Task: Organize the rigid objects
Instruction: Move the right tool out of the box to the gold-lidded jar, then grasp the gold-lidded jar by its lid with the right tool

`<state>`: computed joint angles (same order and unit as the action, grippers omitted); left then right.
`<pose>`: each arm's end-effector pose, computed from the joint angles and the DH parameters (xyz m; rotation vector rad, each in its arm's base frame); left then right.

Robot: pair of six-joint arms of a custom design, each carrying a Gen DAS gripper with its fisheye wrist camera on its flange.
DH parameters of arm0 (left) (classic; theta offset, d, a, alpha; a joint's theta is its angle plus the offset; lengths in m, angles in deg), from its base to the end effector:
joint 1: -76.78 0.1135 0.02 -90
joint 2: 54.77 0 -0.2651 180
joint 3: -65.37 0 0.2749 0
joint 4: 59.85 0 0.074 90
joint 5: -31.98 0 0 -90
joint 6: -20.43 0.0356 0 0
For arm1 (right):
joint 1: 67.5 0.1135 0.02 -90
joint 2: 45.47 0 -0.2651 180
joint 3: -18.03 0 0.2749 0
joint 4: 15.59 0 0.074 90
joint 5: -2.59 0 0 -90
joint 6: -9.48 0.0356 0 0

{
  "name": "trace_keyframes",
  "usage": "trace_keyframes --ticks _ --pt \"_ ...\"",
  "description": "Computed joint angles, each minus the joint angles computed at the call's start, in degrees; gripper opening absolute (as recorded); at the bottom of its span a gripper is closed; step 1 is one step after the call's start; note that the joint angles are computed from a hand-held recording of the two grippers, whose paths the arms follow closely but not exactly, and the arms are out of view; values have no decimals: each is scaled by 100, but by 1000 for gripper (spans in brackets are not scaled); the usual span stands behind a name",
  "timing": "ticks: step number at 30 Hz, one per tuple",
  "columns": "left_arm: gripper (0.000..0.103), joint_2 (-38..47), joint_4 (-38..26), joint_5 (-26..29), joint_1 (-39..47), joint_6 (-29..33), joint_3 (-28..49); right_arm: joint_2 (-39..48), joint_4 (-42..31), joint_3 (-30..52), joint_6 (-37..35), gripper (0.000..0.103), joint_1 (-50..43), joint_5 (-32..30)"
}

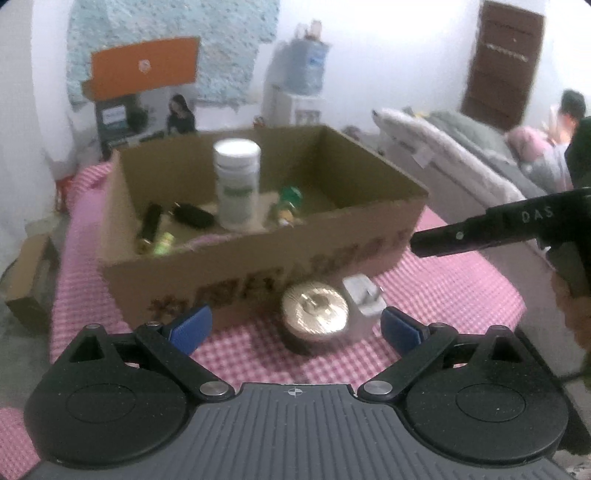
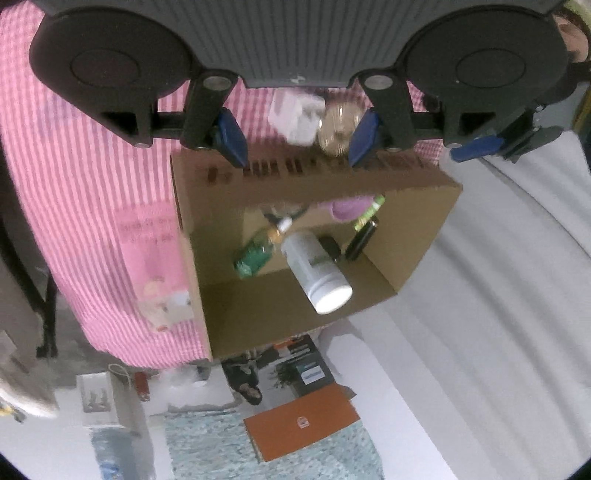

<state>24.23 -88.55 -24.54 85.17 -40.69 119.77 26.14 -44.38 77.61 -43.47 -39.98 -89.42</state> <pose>0.2812 0.0216 0.1762 0.6428 2.2502 -0.4169 0.2550 0.1343 0.2361 0.1774 2.3561 0.6126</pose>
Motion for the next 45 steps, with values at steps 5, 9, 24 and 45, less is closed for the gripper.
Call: trace_keyframes --ticks 5,9,24,45 --pt "87 179 566 -461 -450 -125 -256 -86 719 -628 445 55 261 80" --pt "79 363 985 -865 -744 -173 -364 296 909 -608 478 51 396 214" --pt "56 874 1517 -1104 -1049 -245 -350 525 962 -548 650 51 555 343" --pt "58 626 1099 -999 -592 143 -555 1745 1658 10 1297 51 885 -449"
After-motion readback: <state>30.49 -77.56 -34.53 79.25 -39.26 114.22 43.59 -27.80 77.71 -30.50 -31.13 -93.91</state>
